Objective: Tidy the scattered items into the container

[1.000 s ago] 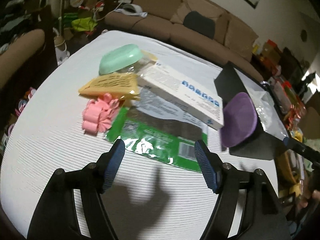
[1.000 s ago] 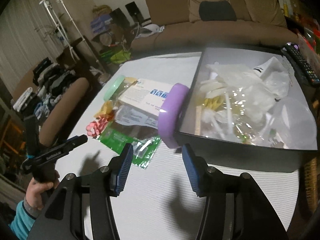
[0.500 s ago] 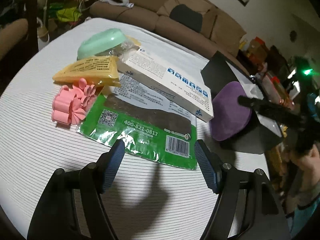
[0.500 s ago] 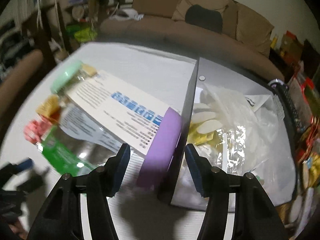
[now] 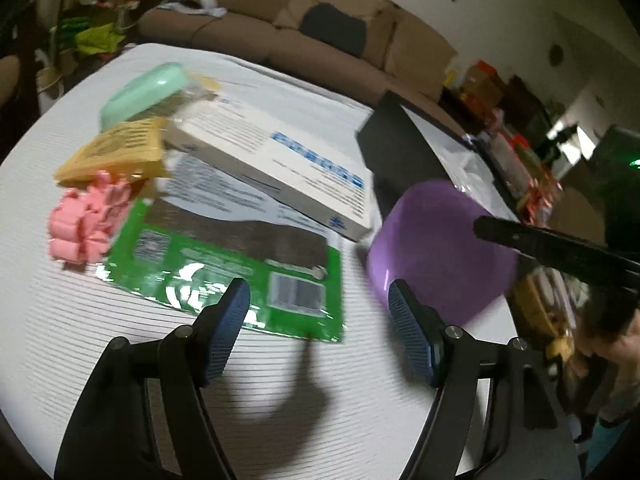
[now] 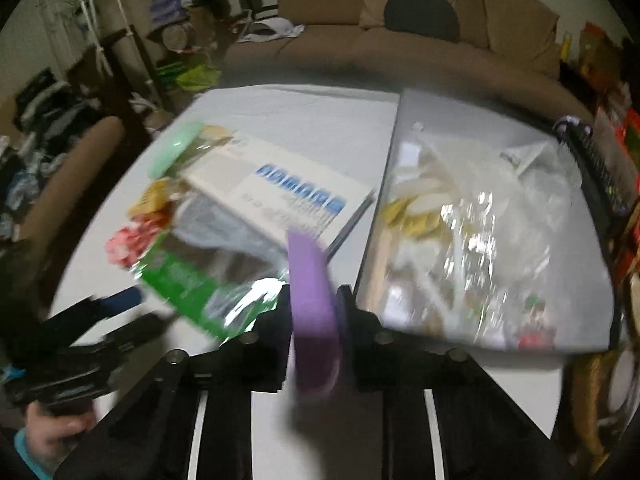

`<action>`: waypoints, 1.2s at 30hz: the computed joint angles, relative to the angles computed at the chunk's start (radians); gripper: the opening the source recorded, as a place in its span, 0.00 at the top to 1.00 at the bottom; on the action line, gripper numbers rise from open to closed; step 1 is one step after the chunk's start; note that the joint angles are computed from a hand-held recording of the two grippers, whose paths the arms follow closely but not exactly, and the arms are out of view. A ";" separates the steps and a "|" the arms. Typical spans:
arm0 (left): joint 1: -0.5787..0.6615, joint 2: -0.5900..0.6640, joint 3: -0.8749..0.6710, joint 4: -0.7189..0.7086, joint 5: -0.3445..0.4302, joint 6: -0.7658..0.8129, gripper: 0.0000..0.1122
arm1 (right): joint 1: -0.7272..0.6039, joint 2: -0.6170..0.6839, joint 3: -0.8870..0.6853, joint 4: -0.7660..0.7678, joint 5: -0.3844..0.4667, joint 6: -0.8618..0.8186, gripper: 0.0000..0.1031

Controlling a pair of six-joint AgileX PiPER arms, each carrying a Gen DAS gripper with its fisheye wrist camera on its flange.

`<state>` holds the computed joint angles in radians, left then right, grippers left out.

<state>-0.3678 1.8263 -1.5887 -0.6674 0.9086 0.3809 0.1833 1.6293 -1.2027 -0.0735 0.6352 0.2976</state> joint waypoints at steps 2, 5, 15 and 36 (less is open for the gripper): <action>-0.018 0.014 -0.009 0.000 0.026 0.004 0.38 | 0.018 -0.048 0.069 0.018 0.000 -0.008 0.86; -0.046 0.025 -0.008 0.017 0.047 0.007 0.38 | 0.015 -0.119 0.204 0.099 -0.025 -0.052 0.86; -0.126 0.005 0.031 0.116 0.088 0.069 0.39 | -0.091 -0.270 0.551 0.243 -0.165 -0.152 0.82; -0.164 -0.111 0.134 0.320 0.128 0.009 0.52 | 0.016 -0.111 0.550 0.348 -0.279 -0.245 0.66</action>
<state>-0.5320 1.7156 -1.4552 -0.3478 1.0368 0.3902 0.1996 1.5183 -0.6528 0.2748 0.3566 0.0529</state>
